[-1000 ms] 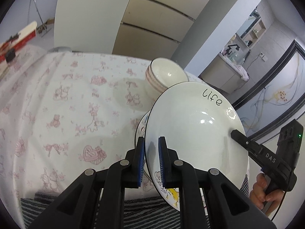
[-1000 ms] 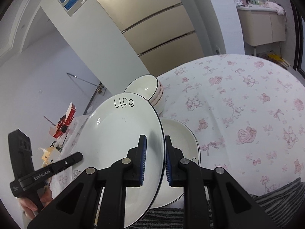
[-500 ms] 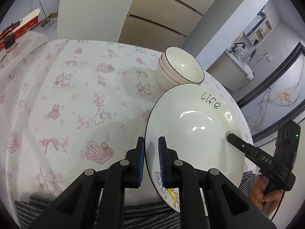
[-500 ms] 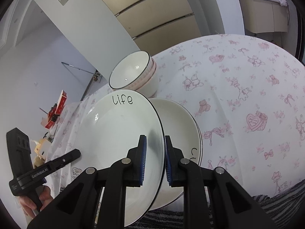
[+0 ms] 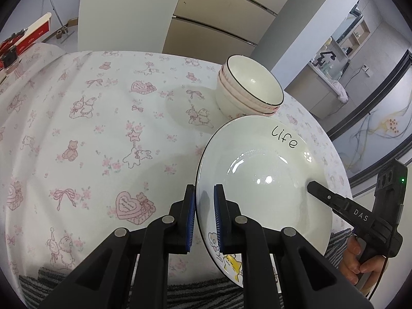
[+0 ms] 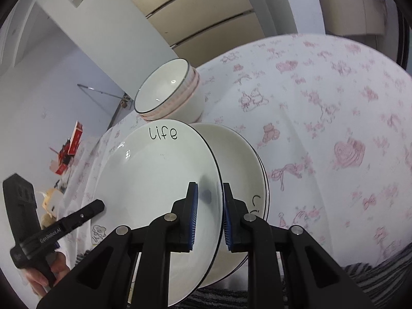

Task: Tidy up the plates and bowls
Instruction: 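Lift the 'Life' plate with both grippers and carry it over the plate stack, then lower the held plate onto the stacked plates with both grippers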

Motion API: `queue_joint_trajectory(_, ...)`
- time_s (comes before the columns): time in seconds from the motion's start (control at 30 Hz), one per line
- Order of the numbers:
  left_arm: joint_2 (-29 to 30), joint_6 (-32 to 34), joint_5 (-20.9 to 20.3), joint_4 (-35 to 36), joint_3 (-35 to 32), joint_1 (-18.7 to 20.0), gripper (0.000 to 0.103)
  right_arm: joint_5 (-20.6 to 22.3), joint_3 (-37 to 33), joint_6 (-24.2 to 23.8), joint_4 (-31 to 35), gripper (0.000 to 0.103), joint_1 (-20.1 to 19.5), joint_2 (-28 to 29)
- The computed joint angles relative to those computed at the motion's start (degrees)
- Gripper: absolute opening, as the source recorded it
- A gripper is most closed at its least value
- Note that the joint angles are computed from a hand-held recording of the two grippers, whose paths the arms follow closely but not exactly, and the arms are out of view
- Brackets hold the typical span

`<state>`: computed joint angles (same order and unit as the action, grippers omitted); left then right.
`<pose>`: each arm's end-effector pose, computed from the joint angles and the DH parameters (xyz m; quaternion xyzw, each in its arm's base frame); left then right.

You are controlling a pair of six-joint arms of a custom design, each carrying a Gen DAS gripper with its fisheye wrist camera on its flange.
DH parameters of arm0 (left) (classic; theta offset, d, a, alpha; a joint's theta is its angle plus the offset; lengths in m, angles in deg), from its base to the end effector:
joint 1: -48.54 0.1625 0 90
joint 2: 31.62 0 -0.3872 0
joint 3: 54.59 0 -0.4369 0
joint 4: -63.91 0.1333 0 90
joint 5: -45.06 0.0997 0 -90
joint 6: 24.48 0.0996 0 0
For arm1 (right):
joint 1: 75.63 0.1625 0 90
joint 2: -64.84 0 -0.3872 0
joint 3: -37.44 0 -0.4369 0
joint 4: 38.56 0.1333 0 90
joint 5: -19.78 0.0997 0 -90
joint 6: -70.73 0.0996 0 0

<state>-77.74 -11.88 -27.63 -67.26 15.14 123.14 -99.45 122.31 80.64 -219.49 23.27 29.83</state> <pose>-0.0534 -0.8073 0.2060 0.2141 0.9536 -0.1545 0.1450 0.1967 -0.7092 0.0506 -0.0965 -0.9053 0.3735 0.1776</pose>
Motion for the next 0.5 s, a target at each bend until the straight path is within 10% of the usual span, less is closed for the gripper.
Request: queue_joint_trajectory(0.5,0.47,6.03,3.37,-7.40,2.91,-0.80,0.013,-4.15,-2.17,-2.46,1.49,0.019,-0.08,2.15)
